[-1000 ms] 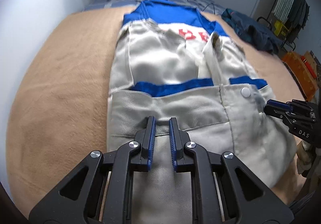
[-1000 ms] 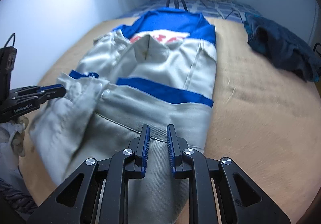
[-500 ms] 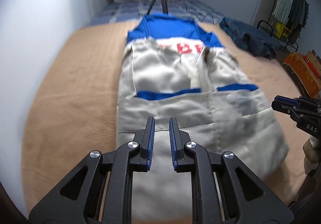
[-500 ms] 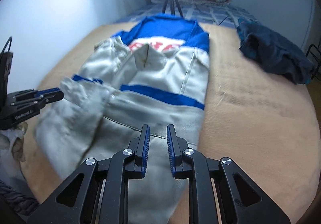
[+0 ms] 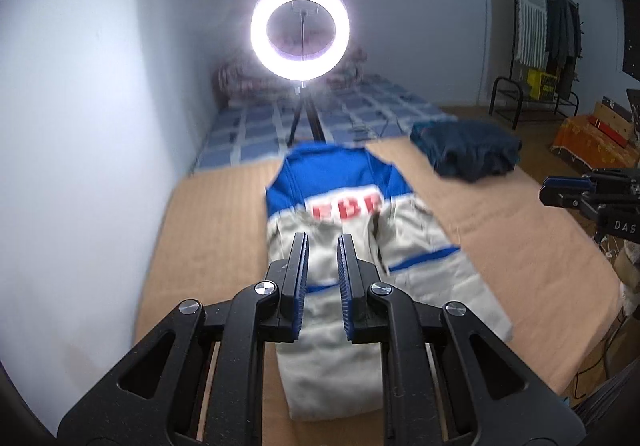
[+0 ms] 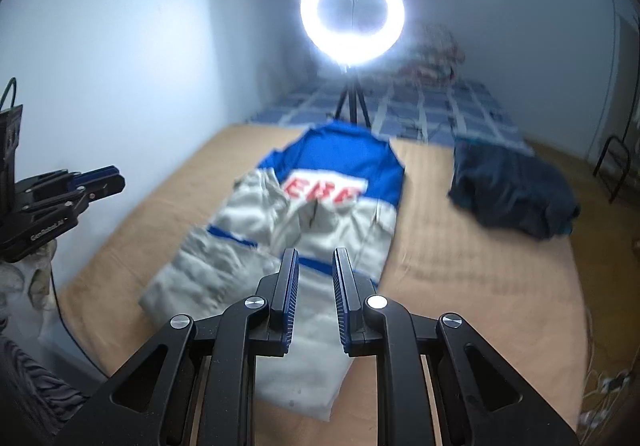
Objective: Fold large clothes
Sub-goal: 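Withdraw both open grippers and move them toward the blue collar, then grasp the blue collar with the left gripper while the right grasps it too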
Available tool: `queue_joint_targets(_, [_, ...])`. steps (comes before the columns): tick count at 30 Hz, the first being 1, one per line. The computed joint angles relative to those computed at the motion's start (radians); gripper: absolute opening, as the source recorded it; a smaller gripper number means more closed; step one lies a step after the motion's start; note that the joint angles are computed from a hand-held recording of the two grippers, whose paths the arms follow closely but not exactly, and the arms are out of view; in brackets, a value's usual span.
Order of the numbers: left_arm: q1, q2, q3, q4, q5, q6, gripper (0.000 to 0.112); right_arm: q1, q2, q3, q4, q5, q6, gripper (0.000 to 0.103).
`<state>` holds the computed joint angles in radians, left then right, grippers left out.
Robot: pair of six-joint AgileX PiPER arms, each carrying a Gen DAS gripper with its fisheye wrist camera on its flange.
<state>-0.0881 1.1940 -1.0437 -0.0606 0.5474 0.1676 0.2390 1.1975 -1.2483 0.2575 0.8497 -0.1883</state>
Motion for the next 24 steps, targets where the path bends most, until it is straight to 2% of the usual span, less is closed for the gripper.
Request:
queue_joint_targets(5, [0.025,0.019,-0.155,-0.009,0.062,0.025,0.013,-0.023,0.045,-0.221,0.003,0.121,-0.017,0.016])
queue_joint_targets(10, [0.067,0.091,-0.325,-0.059,0.119,0.082,0.014,-0.049,0.140,-0.426,0.006,0.193,-0.031,0.016])
queue_joint_targets(14, [0.100,0.166,-0.446,-0.114,0.148,0.131,0.041,-0.078,0.234,-0.562,0.023,0.228,-0.037,0.018])
queue_joint_targets(17, [0.102,0.246,-0.550,-0.119,0.148,0.156,0.041,-0.097,0.302,-0.636,0.032,0.244,-0.049,0.028])
queue_joint_targets(20, [0.106,0.345,-0.673,-0.132,0.170,0.170,0.045,-0.107,0.392,-0.737,0.026,0.267,-0.057,0.029])
queue_joint_targets(24, [0.111,0.487,-0.834,-0.147,0.201,0.190,0.049,-0.140,0.522,-0.864,0.058,0.285,-0.069,0.039])
